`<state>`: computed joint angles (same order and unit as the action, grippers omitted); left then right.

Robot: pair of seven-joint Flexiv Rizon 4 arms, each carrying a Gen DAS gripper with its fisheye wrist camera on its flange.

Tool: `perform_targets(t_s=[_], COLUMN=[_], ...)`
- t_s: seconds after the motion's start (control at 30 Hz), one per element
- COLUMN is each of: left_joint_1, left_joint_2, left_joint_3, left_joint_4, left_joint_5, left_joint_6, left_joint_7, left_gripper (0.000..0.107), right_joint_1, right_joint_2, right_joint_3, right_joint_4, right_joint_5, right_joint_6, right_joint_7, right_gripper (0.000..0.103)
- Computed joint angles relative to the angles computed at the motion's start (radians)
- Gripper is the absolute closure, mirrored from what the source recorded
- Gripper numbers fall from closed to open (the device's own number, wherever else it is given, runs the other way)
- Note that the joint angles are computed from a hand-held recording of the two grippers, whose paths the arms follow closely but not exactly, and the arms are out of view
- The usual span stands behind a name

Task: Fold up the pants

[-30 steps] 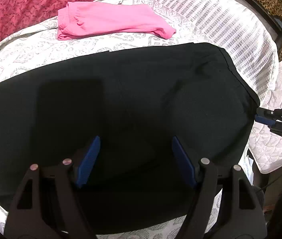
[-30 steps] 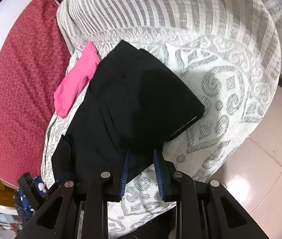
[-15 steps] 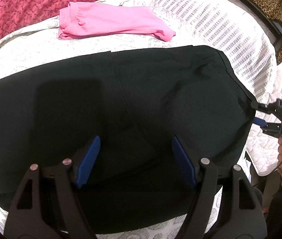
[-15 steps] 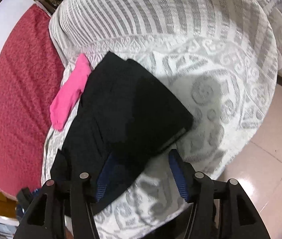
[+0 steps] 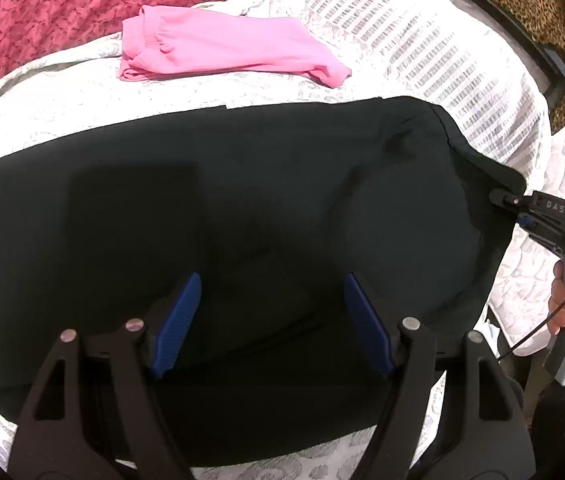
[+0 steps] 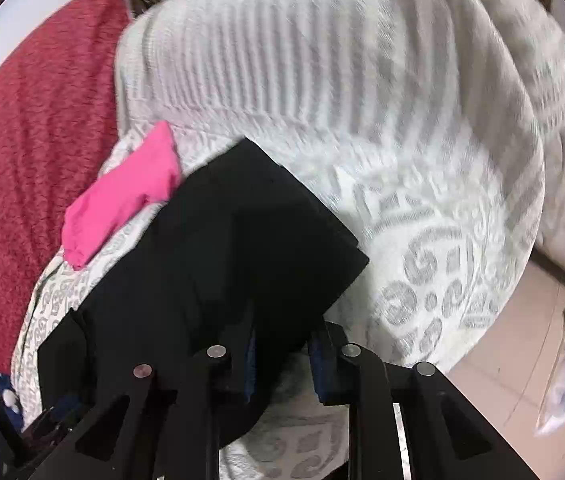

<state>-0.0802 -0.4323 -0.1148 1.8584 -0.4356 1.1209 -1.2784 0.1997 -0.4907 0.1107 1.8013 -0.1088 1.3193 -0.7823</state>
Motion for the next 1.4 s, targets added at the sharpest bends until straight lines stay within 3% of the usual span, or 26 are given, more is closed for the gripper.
perform_targets(t_s=[0.13, 0.4, 0.87, 1.07, 1.17, 1.3, 1.4], left_joint_1=[0.032, 0.049, 0.074, 0.092, 0.11, 0.126, 0.123], left_joint_2=[0.012, 0.035, 0.067, 0.094, 0.115, 0.143, 0.148], left_joint_3=[-0.035, -0.038, -0.029, -0.022, -0.033, -0.037, -0.027], left_joint_4=[0.025, 0.052, 0.109, 0.147, 0.179, 0.226, 0.233], left_joint_5=[-0.082, -0.162, -0.271, -0.328, -0.415, -0.59, -0.717], left_joint_6=[0.009, 0.019, 0.047, 0.056, 0.057, 0.051, 0.003], left_joint_7=[0.027, 0.049, 0.097, 0.128, 0.176, 0.253, 0.309], left_gripper=[0.032, 0.032, 0.032, 0.032, 0.032, 0.032, 0.032], right_joint_1=[0.056, 0.163, 0.23, 0.245, 0.238, 0.202, 0.16], right_joint_2=[0.025, 0.058, 0.042, 0.021, 0.009, -0.022, -0.064], right_joint_3=[-0.057, -0.146, -0.101, -0.051, 0.0, 0.116, 0.227], right_joint_4=[0.018, 0.041, -0.01, -0.038, -0.056, -0.083, -0.131], right_joint_5=[-0.084, -0.263, -0.367, -0.355, -0.325, -0.255, -0.17], right_joint_6=[0.039, 0.096, 0.131, 0.124, 0.112, 0.08, -0.02], right_joint_7=[0.017, 0.065, -0.026, -0.108, -0.173, -0.322, -0.458], right_gripper=[0.083, 0.084, 0.084, 0.084, 0.084, 0.084, 0.084])
